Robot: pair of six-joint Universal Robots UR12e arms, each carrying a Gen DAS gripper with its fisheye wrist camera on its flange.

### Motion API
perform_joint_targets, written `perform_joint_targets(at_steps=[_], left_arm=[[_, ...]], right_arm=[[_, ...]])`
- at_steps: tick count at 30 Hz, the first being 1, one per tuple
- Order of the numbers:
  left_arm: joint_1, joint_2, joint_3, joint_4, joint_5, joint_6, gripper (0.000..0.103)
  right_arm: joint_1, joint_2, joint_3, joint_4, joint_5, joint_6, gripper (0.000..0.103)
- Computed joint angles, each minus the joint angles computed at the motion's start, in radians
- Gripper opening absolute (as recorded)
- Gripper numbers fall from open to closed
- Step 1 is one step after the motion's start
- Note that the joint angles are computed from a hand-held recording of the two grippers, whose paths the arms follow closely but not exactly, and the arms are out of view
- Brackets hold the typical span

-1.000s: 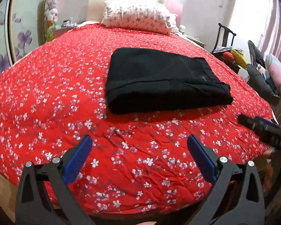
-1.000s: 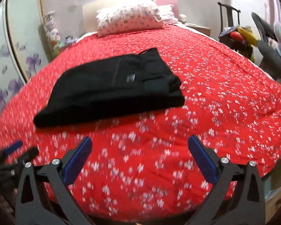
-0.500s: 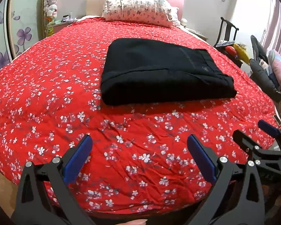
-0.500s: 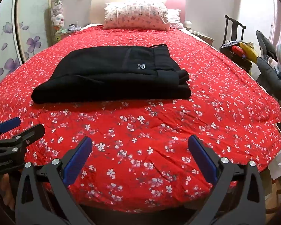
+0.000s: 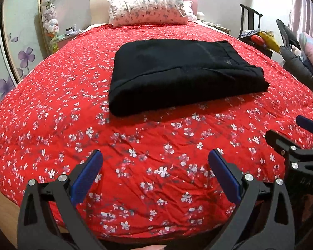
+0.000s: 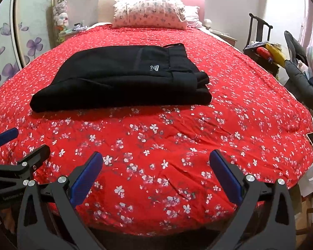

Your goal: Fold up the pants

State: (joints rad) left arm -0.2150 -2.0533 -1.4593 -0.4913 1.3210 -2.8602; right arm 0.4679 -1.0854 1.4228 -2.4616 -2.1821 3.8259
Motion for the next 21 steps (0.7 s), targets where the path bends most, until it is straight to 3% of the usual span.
perform_joint_targets(at_steps=[21], left_arm=[[-0.004,-0.006,0.011,-0.021,0.009,-0.006,0.101]], right_arm=[[-0.005,-0.002,0.0,0.015,0.017,0.01,0.102]])
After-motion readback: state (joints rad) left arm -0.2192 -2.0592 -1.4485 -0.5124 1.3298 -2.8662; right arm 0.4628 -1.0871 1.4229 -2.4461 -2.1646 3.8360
